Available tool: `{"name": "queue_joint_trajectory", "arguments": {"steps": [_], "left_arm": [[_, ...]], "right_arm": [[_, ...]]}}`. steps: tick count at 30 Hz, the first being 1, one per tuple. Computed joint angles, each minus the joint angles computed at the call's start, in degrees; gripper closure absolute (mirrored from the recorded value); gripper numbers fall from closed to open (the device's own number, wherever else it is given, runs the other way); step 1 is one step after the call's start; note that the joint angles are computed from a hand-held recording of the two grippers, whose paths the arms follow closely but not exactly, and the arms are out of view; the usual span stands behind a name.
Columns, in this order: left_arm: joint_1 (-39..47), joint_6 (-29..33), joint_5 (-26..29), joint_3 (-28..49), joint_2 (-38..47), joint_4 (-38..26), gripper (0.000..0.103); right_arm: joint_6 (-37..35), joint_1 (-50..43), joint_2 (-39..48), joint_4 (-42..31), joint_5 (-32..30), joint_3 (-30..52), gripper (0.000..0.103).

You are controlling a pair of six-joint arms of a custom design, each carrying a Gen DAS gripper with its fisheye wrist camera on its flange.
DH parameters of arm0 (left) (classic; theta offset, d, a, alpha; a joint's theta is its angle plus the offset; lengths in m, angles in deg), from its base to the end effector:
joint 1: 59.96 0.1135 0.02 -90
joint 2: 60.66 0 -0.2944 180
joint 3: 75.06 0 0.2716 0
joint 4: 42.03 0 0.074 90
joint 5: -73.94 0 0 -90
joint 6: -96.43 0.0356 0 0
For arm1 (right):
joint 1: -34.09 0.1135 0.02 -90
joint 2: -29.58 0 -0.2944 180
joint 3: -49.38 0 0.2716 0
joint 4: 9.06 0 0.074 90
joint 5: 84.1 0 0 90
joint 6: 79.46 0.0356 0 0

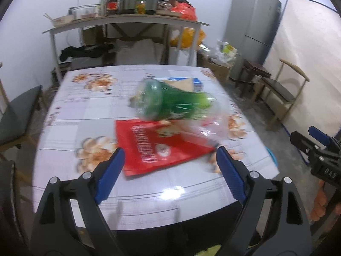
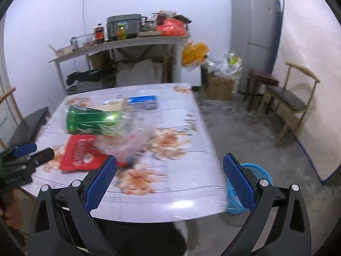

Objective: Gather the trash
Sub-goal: 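Move both tools back to the table toward the green bottle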

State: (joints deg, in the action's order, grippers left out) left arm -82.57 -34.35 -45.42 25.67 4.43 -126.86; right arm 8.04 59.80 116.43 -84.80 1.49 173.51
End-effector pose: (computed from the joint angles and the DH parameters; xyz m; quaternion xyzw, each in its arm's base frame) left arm 0.1778 -0.0552 0.4593 -0.2304 0.8813 0.0249 0.4118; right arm 0.2742 0.1351 0.5039 -0.2355 0.8687 0.1213 0.4186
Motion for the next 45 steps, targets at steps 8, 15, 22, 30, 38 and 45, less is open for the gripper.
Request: {"name": "queue_joint_trajectory", "arguments": {"steps": [8, 15, 22, 30, 38, 45], "left_arm": [[3.2, -1.3, -1.6, 0.9, -2.8, -4.4, 0.019], [3.6, -1.8, -3.2, 0.1, -4.9, -3.1, 0.019], [11.0, 5.6, 5.2, -5.5, -5.1, 7.3, 0.019], [18.5, 11.1, 13.5, -9.6, -4.8, 15.2, 0.026], [27.3, 13.8, 23.3, -11.5, -4.5, 18.7, 0.042], [33.8, 16.6, 31.6, -10.1, -3.3, 21.9, 0.047]], "right_arm": [[2.7, 2.7, 3.8, -1.5, -2.4, 6.6, 0.006], [6.6, -3.4, 3.6, 2.8, -14.6, 4.7, 0.006], [9.4, -4.7, 8.6, 1.1, -18.5, 5.1, 0.006], [11.5, -5.3, 14.6, -0.7, -23.7, 8.5, 0.017], [13.5, -5.0, 21.4, -7.0, -27.5, 17.0, 0.033], [14.7, -4.4, 30.2, -16.2, -28.2, 31.9, 0.048]]}}
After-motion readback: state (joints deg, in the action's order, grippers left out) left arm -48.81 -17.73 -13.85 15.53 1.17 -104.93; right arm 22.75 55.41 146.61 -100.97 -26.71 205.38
